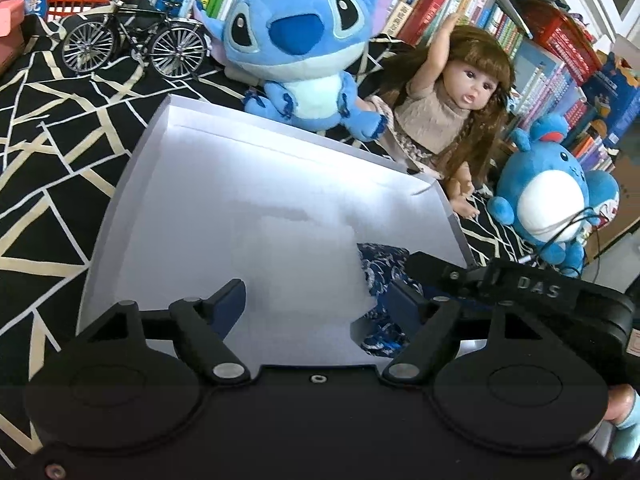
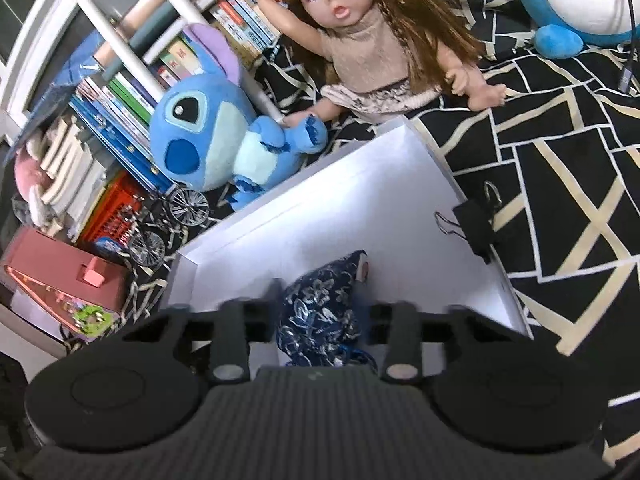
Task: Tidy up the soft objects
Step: 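Carry both items into the white box and open both tools to release them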
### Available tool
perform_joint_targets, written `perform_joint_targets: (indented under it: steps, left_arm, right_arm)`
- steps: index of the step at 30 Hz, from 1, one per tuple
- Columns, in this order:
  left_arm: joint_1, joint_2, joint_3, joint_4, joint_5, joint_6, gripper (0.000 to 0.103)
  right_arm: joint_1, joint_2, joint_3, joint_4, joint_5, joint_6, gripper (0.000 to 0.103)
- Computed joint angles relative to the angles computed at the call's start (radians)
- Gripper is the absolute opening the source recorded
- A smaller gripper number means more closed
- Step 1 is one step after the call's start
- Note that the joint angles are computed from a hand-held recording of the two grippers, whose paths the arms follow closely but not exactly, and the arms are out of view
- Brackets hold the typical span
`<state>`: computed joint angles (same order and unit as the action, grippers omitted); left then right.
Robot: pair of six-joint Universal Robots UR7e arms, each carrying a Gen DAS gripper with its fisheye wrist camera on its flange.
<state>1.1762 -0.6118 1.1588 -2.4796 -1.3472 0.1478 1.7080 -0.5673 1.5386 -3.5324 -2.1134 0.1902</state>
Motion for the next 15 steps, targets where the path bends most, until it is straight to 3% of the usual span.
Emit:
perform_joint_targets:
  steps: [5, 15]
  left_arm:
    - [0.005, -0.003, -0.006, 0.037, -0.038, 0.011, 0.076]
    - [0.001, -0.011, 0.007, 0.03, -0.032, 0.012, 0.08]
  right_arm:
    - [-0.013, -0.014, 0.016, 0.028, 0.042, 0.047, 0.028]
    - [-0.021, -0.027, 0.031, 0.031, 0.07, 0.061, 0.029]
